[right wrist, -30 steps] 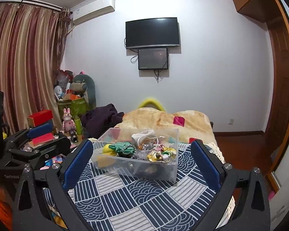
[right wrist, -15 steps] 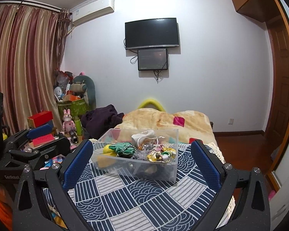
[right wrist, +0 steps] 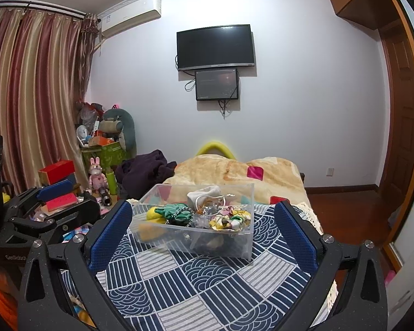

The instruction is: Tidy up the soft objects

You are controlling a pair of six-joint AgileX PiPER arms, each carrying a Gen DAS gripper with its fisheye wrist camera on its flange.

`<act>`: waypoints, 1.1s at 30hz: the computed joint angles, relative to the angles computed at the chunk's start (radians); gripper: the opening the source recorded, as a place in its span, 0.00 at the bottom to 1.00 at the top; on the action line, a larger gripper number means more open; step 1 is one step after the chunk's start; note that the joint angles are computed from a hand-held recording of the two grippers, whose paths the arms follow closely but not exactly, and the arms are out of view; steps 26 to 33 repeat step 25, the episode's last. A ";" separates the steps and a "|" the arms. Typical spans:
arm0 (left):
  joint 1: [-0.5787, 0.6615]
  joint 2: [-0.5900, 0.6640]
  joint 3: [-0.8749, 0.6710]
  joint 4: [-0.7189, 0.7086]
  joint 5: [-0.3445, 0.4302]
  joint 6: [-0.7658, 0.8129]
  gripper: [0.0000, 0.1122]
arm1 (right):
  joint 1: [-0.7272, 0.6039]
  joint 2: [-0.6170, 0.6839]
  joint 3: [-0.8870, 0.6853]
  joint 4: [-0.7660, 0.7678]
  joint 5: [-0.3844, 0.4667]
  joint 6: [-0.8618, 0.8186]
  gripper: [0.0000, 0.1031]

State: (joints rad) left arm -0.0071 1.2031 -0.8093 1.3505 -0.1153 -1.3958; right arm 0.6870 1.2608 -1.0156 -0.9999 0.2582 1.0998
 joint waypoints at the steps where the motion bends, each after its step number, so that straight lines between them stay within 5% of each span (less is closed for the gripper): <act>1: 0.000 -0.001 0.000 -0.010 0.000 0.008 0.92 | 0.001 0.000 0.000 -0.002 0.001 0.002 1.00; 33: 0.005 0.001 0.002 0.070 -0.023 -0.083 0.92 | 0.003 0.011 0.007 0.015 -0.005 -0.007 1.00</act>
